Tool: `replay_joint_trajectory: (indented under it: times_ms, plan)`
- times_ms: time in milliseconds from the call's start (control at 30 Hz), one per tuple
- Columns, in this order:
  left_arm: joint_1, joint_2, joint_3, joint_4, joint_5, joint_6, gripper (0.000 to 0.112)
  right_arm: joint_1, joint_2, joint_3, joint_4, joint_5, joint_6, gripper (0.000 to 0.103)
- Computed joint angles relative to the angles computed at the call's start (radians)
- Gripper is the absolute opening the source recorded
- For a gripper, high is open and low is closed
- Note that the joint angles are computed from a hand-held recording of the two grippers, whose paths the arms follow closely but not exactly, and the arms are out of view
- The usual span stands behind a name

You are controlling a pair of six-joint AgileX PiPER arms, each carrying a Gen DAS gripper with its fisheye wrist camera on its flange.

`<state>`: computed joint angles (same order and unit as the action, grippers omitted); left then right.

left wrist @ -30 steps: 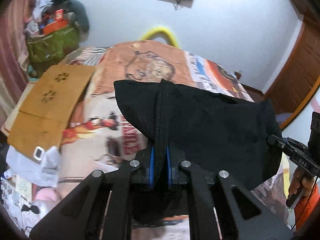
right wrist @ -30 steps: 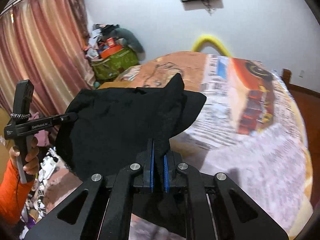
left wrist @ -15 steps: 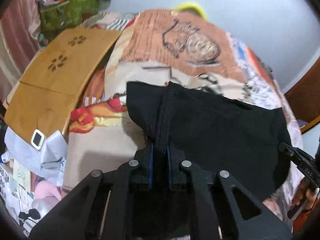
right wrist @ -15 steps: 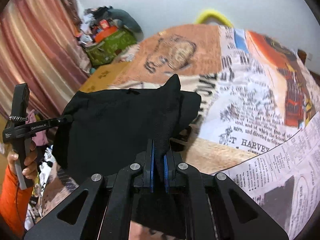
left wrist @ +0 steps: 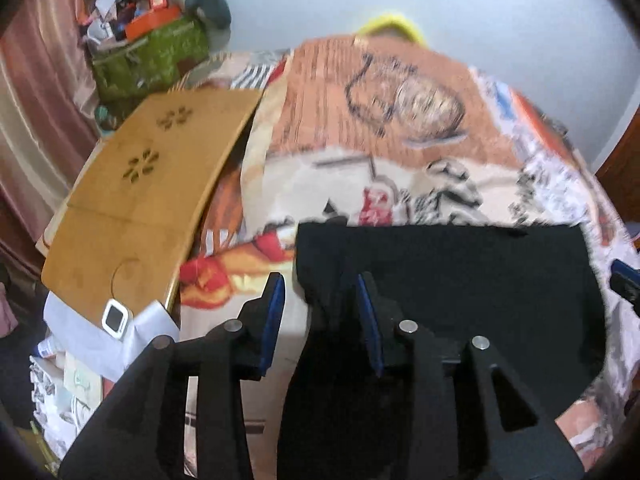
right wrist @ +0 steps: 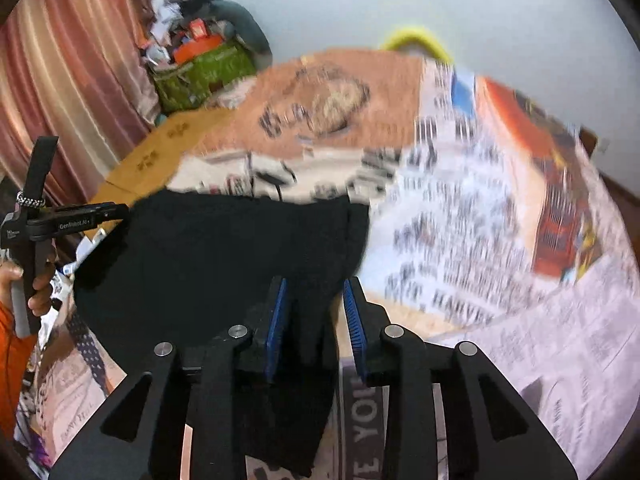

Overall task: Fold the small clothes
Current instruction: 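Release the folded T-shirt with both tools and raise them away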

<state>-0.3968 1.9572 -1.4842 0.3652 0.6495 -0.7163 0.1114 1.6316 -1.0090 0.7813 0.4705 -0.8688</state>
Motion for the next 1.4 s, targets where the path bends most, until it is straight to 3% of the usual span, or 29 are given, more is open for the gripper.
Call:
replay_joint_trajectory:
  times_ms: [167,367,467,633,733,833,967,1100,1233,1400]
  plan:
    - [0.008,-0.001,-0.01,-0.216,-0.055,0.208,0.037,0.069,0.086,-0.111,-0.005,0.046,-0.002,0.029]
    - [-0.04,0.157,-0.083,-0.023,0.051,0.073,0.04,0.116,0.251,-0.201,-0.127,0.054,0.11,0.029]
    - [0.001,0.103,0.023,-0.048,-0.038,0.058,0.043,0.08,0.217,-0.137,-0.035,0.033,0.001,0.029]
    - [0.007,-0.009,0.154,-0.045,-0.074,0.017,0.043,0.078,0.103,-0.036,-0.121,-0.004,0.05,0.031]
    - [-0.035,-0.061,0.244,0.0,-0.094,-0.026,0.045,0.09,0.058,0.024,-0.086,-0.016,-0.022,0.048]
    - [-0.096,-0.096,0.332,0.142,-0.089,-0.185,0.054,0.121,0.037,0.07,-0.177,-0.03,0.017,0.049]
    - [-0.107,-0.173,0.426,0.11,-0.104,-0.225,0.054,0.092,-0.014,0.124,-0.21,0.001,0.048,0.049]
    - [-0.177,-0.278,0.464,0.186,-0.011,-0.33,0.054,0.053,-0.121,0.165,-0.226,0.052,0.079,0.049]
    - [-0.281,-0.418,0.467,0.277,0.096,-0.442,0.054,0.02,-0.321,0.209,-0.189,0.107,0.071,0.049]
    - [-0.528,-0.56,0.364,0.467,0.331,-0.598,0.054,-0.009,-0.571,0.216,-0.102,0.18,0.052,0.049]
